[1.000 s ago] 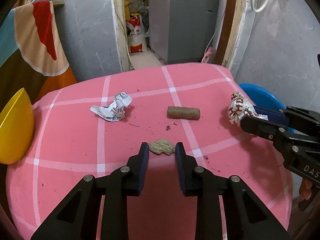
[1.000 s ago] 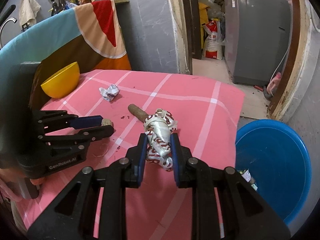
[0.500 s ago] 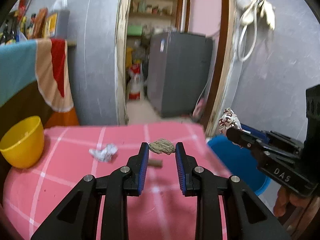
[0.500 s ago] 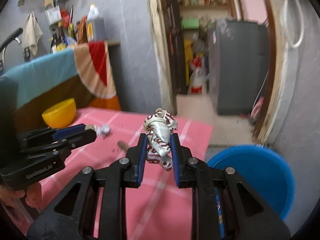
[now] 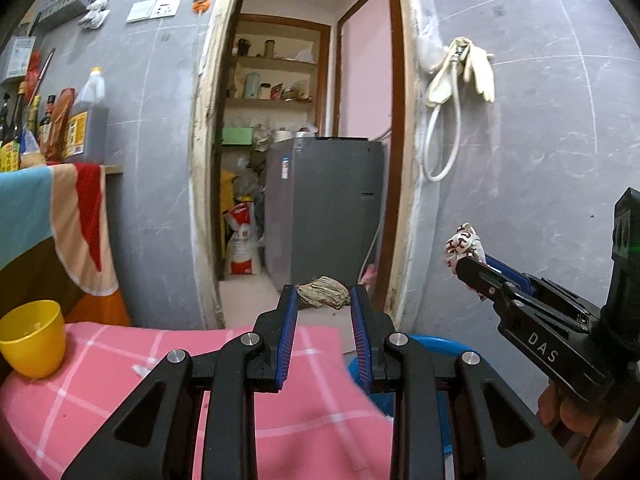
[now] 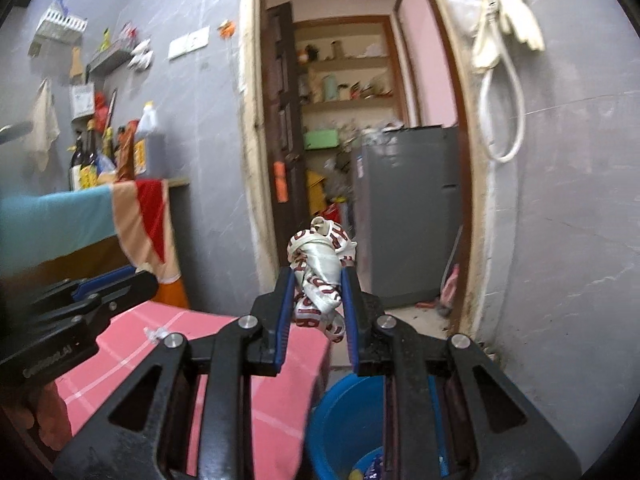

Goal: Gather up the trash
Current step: 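Carry both held pieces over the blue bucket and open both tools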

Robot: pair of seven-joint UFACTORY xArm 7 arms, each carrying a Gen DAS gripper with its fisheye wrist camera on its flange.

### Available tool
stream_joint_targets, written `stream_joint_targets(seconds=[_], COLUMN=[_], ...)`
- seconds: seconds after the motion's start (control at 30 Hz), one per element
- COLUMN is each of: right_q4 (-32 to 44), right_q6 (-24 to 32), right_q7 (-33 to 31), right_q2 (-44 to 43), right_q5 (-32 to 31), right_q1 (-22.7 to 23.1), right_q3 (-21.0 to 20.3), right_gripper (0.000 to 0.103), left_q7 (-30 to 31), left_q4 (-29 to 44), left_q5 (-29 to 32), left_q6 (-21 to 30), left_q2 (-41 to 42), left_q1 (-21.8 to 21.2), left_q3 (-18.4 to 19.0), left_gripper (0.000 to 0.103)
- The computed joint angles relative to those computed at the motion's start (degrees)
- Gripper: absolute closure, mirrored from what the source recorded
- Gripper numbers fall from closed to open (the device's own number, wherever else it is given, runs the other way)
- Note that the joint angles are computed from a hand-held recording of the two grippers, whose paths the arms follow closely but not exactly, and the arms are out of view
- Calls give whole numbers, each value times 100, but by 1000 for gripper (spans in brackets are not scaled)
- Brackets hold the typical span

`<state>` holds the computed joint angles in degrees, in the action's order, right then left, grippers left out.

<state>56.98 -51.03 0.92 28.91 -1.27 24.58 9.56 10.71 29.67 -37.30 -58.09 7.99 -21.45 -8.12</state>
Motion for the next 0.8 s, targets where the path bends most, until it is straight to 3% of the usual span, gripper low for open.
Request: stream_joint_targets(seconds=[0.57,0.8], right_q4=[-439,-369], right_q6=[158,702], right_q7=[207,360], right_q2=[-187,-153], right_q5=[-96,-390], right_q1=[-561,-792], right_q3=[-173,-177], right_gripper=[80,80], left_q7=[15,192], left_q4=[1138,1580], left_q5=[152,-70], left_q6=[735,1579], left_q2=[734,948], left_q1=[-357,-489], left_q3=[19,141], left_gripper=[80,80])
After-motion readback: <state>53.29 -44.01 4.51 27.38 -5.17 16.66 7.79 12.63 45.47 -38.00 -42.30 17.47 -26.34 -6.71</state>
